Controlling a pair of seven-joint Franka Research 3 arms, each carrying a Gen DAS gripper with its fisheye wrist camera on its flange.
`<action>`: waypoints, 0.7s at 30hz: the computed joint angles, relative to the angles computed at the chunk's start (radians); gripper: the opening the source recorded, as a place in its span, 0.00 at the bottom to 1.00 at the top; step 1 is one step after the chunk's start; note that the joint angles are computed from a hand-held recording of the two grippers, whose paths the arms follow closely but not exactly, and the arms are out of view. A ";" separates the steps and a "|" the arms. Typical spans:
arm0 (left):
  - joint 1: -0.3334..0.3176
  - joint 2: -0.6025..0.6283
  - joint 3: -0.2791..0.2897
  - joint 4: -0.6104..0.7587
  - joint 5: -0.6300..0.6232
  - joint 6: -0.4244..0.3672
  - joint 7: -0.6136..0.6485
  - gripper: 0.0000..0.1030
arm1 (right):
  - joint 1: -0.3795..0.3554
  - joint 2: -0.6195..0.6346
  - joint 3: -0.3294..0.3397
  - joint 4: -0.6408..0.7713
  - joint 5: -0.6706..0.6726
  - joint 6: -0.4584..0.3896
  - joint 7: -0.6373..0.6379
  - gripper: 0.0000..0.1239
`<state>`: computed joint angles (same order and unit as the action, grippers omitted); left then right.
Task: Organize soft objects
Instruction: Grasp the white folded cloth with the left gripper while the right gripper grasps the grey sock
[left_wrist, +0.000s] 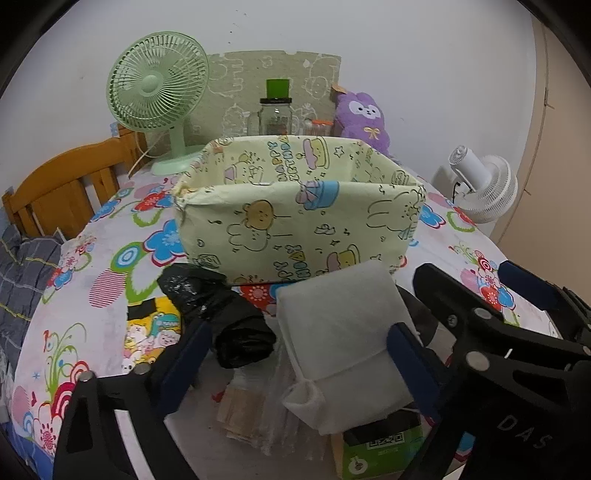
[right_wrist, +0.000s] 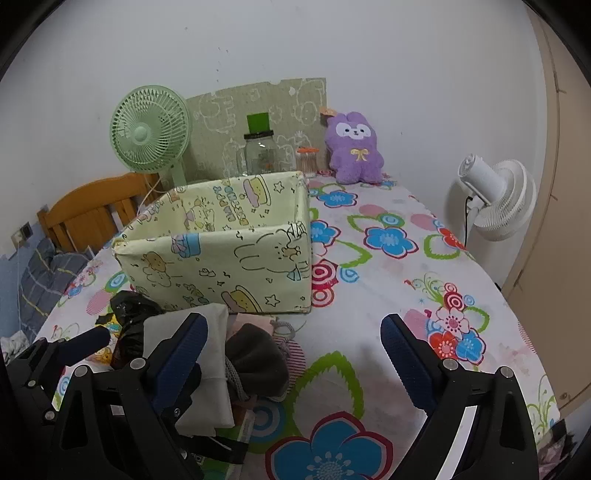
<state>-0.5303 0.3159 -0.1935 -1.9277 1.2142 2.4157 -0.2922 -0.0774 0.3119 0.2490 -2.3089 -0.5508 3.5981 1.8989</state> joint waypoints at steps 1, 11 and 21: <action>0.000 0.002 0.001 0.001 0.003 0.008 0.001 0.85 | -0.012 0.005 0.010 0.007 -0.017 -0.008 0.015 0.78; 0.001 0.020 0.008 0.017 0.032 0.072 0.022 0.31 | -0.099 0.025 0.085 0.033 -0.103 -0.059 0.094 0.78; 0.002 0.004 0.013 0.002 0.030 0.079 -0.008 0.13 | -0.107 0.012 0.092 0.023 -0.103 -0.049 0.097 0.77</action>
